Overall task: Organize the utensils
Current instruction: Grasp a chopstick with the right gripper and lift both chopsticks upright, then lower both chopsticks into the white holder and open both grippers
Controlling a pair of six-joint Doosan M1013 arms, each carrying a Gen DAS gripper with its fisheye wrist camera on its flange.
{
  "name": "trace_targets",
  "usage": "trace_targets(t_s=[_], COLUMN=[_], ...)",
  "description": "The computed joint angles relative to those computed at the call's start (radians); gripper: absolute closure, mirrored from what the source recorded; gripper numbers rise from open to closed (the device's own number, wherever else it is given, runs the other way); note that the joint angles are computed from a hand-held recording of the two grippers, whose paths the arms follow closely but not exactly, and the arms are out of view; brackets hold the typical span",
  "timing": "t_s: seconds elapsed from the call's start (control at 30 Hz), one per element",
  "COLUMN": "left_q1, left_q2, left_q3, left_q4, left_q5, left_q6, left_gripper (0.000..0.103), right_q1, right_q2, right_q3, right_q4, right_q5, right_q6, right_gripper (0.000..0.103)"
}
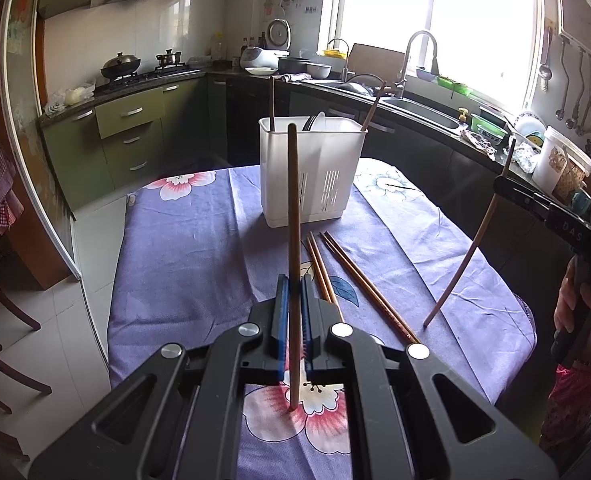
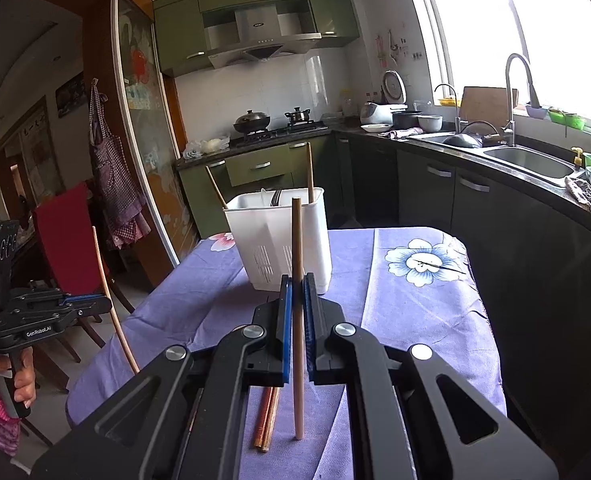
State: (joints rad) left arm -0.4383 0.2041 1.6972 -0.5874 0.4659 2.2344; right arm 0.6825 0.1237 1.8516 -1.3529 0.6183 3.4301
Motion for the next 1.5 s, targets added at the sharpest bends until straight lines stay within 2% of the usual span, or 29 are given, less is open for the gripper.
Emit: trace_targets(t_s=[0.4,0.7,1.07,1.2,1.5], left_q1=[0.005,0.001,-0.011,-0.026,-0.051], left_q2=[0.006,0.013,0.055,0.070,0.118], left_q3=[-0.022,-0.069,-0.215,-0.264,-0.389], left_q4=[-0.052,-0.121,-0.117,-0.101,-0.087], left_q5=[0.004,0.018,0.087,0.073,0.036], left_q6=[0.040,0.108,0.112,0.113,0.107], left_gripper=[0.097,0.097,0.097,0.097,0.097], right_q1=[-0.006,-0.031,-0.079,-0.104,-0.169], right_q2=[0.012,0.017,0.043,0.065,0.120], right_q3=[-0.048,-0.109,-0.225,-0.279,-0.388], right_q4=[0.007,0.030,0.072,0.087,0.056], right_q5=[-0.022,-0.074,-0.109,-0.109,-0.143], right_q6=[-0.079,-0.178,-0.311,-0.352,-0.346], right_gripper=[0.097,0.097,0.097,0.097,0.097])
